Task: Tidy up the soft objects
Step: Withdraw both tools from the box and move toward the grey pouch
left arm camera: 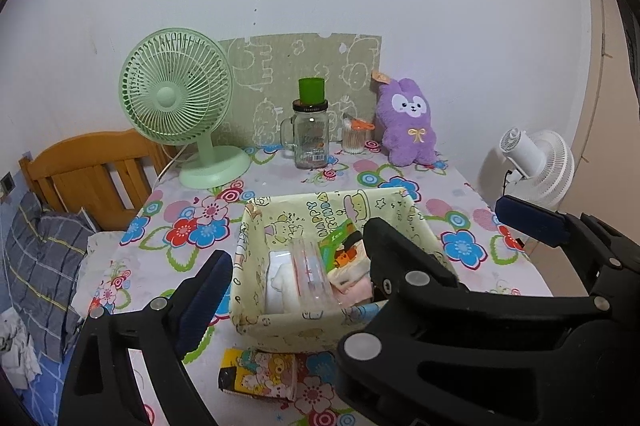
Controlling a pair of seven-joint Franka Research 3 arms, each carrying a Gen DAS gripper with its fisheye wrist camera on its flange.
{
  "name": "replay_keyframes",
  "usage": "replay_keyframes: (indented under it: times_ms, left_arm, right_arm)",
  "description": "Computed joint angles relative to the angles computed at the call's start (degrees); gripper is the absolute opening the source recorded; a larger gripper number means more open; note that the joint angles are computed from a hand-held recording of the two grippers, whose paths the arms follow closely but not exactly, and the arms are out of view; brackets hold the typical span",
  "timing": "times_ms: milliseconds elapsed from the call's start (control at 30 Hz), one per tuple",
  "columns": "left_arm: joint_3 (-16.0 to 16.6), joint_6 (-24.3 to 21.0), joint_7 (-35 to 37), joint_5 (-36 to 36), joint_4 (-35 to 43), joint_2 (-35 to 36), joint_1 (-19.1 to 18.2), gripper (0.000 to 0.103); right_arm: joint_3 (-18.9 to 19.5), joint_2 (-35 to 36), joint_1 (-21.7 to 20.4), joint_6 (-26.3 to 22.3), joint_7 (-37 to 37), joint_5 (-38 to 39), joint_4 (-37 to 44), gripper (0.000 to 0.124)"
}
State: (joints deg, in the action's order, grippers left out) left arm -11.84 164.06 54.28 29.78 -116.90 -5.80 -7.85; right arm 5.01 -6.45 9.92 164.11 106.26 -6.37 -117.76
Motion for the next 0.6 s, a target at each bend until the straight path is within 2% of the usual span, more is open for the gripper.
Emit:
replay_keyframes:
  times_ms: [300, 600]
  left_arm:
    - [-0.84, 0.56, -2.09, 1.64, -3.08, -3.31, 0.26, 0.098]
    - [-1.29, 1.53, -0.9, -0.05, -6.46, -6.1, -0.26, 0.1]
  right_arm:
    - [1.25, -4.4, -1.45, 0.67, 2.02, -1.53, -4.03, 0.102]
    - [2.78, -8.36, -3.06, 1.0, 1.16, -0.82, -8.06, 0.103]
